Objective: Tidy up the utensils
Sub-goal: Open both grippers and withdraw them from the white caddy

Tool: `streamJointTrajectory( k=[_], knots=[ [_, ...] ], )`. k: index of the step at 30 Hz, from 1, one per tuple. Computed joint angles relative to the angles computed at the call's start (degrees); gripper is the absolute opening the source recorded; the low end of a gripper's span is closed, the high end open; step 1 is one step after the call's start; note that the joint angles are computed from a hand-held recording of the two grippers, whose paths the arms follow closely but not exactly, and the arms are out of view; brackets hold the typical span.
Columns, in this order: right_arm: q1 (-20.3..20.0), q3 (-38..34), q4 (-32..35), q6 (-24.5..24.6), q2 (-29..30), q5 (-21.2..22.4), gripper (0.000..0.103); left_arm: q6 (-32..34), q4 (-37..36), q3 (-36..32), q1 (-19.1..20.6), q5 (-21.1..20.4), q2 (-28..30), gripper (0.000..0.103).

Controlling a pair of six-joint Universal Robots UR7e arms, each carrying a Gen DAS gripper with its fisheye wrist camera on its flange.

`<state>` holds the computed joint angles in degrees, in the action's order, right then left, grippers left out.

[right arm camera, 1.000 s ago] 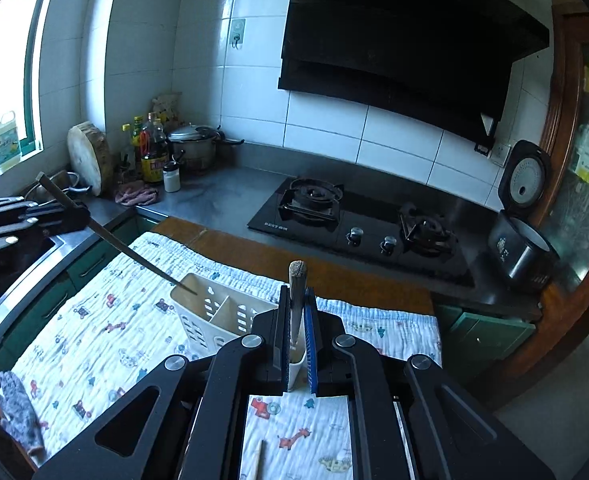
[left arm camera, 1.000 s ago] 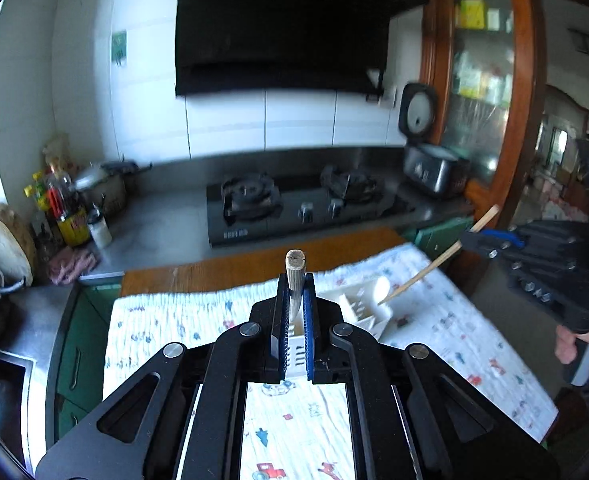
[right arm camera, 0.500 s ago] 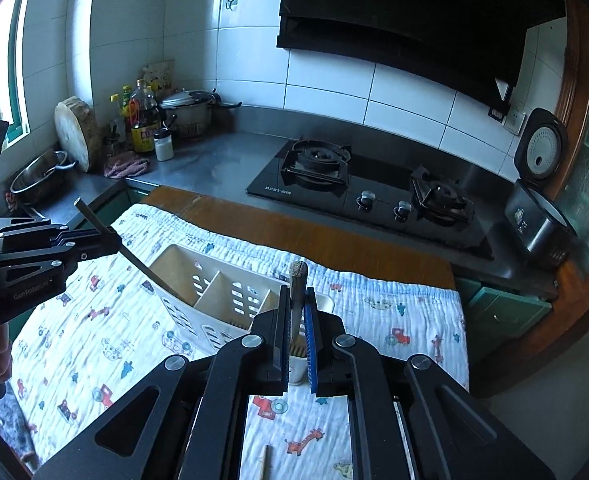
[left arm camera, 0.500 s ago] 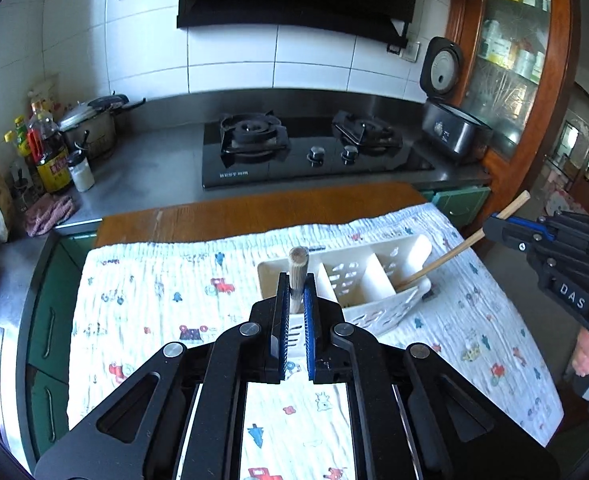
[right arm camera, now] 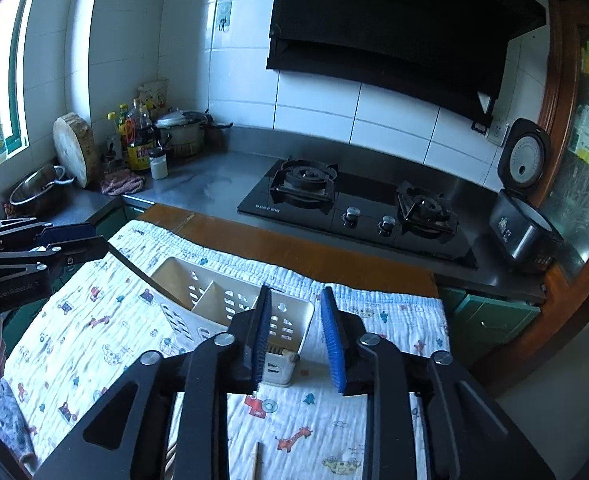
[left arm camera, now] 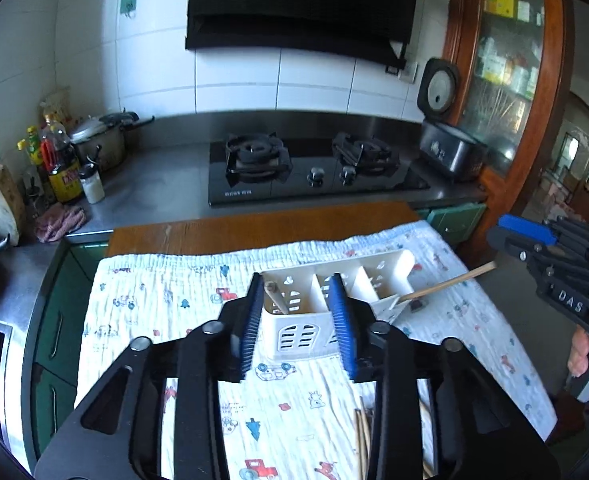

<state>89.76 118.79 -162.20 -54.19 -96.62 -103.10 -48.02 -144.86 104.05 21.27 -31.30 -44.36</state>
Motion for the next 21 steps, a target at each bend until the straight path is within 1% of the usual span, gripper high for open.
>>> streamJointTrajectory(
  k=[2, 4, 7, 9, 11, 13, 16, 18, 20, 21],
  knots=[
    [-0.7, 1.4, 0.4, -0.6, -2.7, 1.2, 0.032, -2.6, 1.7, 1.1, -1.7, 0.7, -0.9, 0.040],
    [-1.9, 3.0, 1.5, -1.2, -5.6, 3.1, 0.037, -4.5, 2.2, 2.5, -3.4, 1.1, -1.7, 0.044],
    [-5.0, 6.1, 4.1, -2.4, -11.1, 6.8, 0.039, -8.4, 3.3, 5.4, -6.1, 1.5, -2.9, 0.046],
    [-7.9, 8.6, 6.4, -3.9, -15.0, 9.4, 0.039, -12.1, 5.4, 7.0, -7.6, 0.9, -3.6, 0.047],
    [-11.4, 11.3, 8.0, -5.9, -18.8, 11.7, 0.039, -13.6, 4.2, 9.2, -8.9, 0.0, -4.0, 0.047],
    [-15.1, 13.7, 10.1, -8.2, -22.0, 13.7, 0.039, -16.8, 5.3, 11.2, -10.5, -0.7, -4.3, 0.047],
    [-22.4, 18.0, 12.4, -13.0, -27.7, 17.7, 0.039, -21.1, 5.1, 14.8, -13.3, -2.0, -4.3, 0.047],
    [-28.7, 21.2, 13.5, -16.7, -31.8, 21.2, 0.039, -24.4, 5.2, 16.7, -15.4, -3.0, -3.9, 0.047],
    [-35.4, 23.2, 17.2, -20.7, -35.6, 24.9, 0.039, -27.9, 5.2, 18.5, -17.2, -3.8, -3.5, 0.047],
    [-38.7, 24.4, 17.9, -22.6, -37.2, 26.7, 0.039, -30.4, 5.4, 19.6, -18.3, -4.4, -3.2, 0.047]
  ],
)
